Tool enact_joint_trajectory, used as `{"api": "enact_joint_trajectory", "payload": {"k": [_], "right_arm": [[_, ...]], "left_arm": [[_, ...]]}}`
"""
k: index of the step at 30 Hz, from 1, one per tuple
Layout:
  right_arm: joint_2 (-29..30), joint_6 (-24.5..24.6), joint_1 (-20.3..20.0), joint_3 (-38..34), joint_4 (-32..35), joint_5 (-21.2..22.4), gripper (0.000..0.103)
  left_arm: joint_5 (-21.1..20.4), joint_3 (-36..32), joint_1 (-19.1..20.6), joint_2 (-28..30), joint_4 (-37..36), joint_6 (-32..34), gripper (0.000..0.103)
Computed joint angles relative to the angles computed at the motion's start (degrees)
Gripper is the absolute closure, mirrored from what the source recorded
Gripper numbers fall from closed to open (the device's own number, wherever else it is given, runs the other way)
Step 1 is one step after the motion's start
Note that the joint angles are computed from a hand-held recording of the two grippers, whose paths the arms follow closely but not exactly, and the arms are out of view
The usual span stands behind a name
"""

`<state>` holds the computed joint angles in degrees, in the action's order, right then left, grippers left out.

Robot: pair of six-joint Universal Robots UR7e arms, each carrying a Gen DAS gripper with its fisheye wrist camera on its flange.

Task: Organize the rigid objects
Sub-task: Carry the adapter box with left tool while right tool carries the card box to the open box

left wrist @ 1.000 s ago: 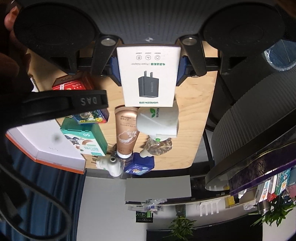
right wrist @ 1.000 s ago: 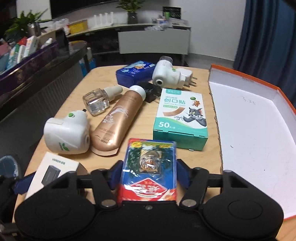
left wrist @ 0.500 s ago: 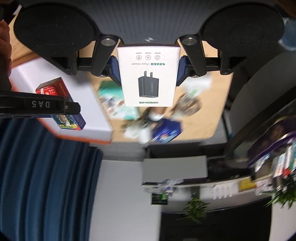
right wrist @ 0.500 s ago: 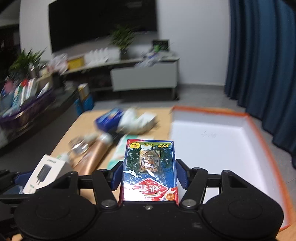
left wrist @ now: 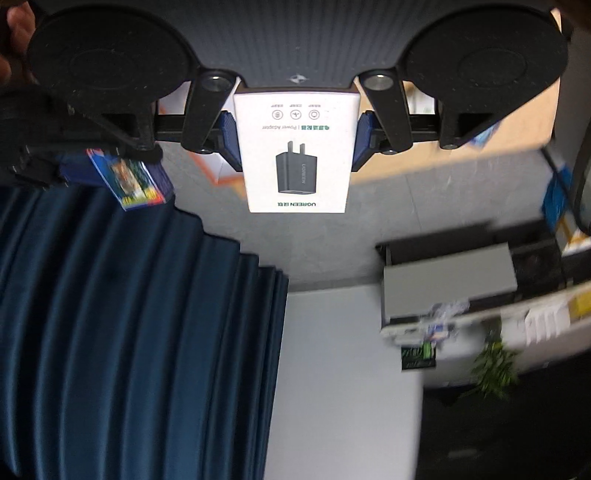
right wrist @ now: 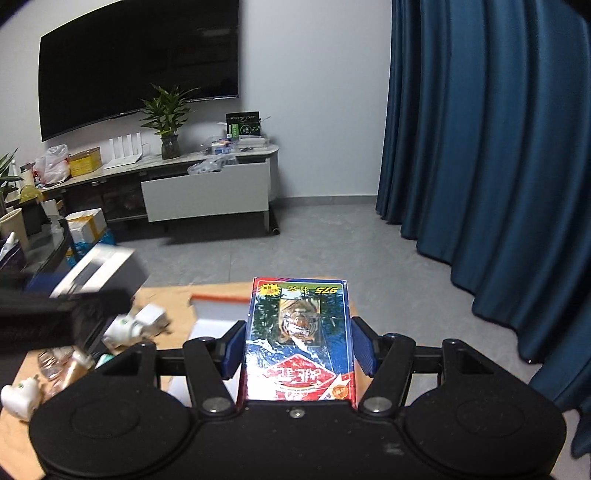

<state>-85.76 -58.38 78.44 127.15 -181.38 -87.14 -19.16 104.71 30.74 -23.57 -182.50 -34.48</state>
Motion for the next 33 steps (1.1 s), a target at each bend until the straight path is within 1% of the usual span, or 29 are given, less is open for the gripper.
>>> {"api": "enact_joint_trajectory", "payload": {"k": [2, 4, 5, 6, 8, 10, 12, 14, 18, 21, 22, 25, 27, 29, 33], "right_arm": [[1.04, 0.16, -0.03, -1.72, 0.59, 0.23, 0.032], [2.15, 0.52, -0.38, -3.05, 1.41, 0.14, 0.032], [2.94, 0.71, -0.53, -3.76, 1.82, -0.04, 0.032], [3.58, 0.82, -0.59, -4.41, 2.24, -0.31, 0.032], [4.99, 0.96, -0.73, -5.53, 3.11, -0.85, 0.032], [6.62, 1.08, -0.17, -7.04, 3.85, -2.3, 0.032], [8.15, 0.68, 0.21, -8.12, 4.64, -3.64, 0.032], [9.43, 0.07, 0.6, -8.84, 4.81, -4.67, 0.032], [11.71, -1.2, 1.28, -10.26, 4.98, -6.19, 0.032], [12.4, -1.51, 1.3, -10.46, 4.51, -6.68, 0.032], [12.67, -1.4, 1.36, -10.5, 4.32, -6.91, 0.032], [13.84, -0.93, 1.99, -11.0, 3.85, -8.52, 0.032], [14.36, -0.51, 2.24, -11.44, 4.09, -8.91, 0.032], [14.77, -0.05, 2.55, -11.92, 4.39, -9.05, 0.032], [15.03, 0.0, 2.25, -11.92, 4.37, -8.79, 0.032]], "left_arm": [[-0.36, -2.45, 0.9, 1.5, -2.73, 3.25, 0.044], [-1.16, -3.73, 1.71, 2.62, -3.22, 4.3, 0.044], [-0.82, -4.29, 1.99, 3.34, -3.08, 4.43, 0.044], [-0.47, -4.84, 2.23, 3.71, -1.64, 3.59, 0.044], [-0.76, -4.92, 2.91, 3.72, 1.58, -0.39, 0.044], [-0.97, -4.91, 3.44, 3.76, 3.75, -2.39, 0.044], [-2.11, -4.78, 4.16, 3.64, 5.38, -3.38, 0.044], [-2.15, -4.37, 4.39, 3.39, 7.3, -5.33, 0.044], [-2.24, -5.04, 5.39, 3.44, 7.53, -5.71, 0.044], [-2.63, -5.87, 5.72, 2.9, 9.95, -6.51, 0.044], [-2.66, -6.34, 5.4, 2.72, 11.63, -7.79, 0.044], [-2.86, -7.04, 5.29, 2.63, 13.41, -8.62, 0.044], [-3.04, -7.11, 5.36, 2.67, 13.44, -8.66, 0.044], [-2.84, -7.44, 5.12, 2.72, 15.03, -9.99, 0.044], [-2.95, -7.81, 5.39, 2.8, 15.54, -10.45, 0.044]]}}
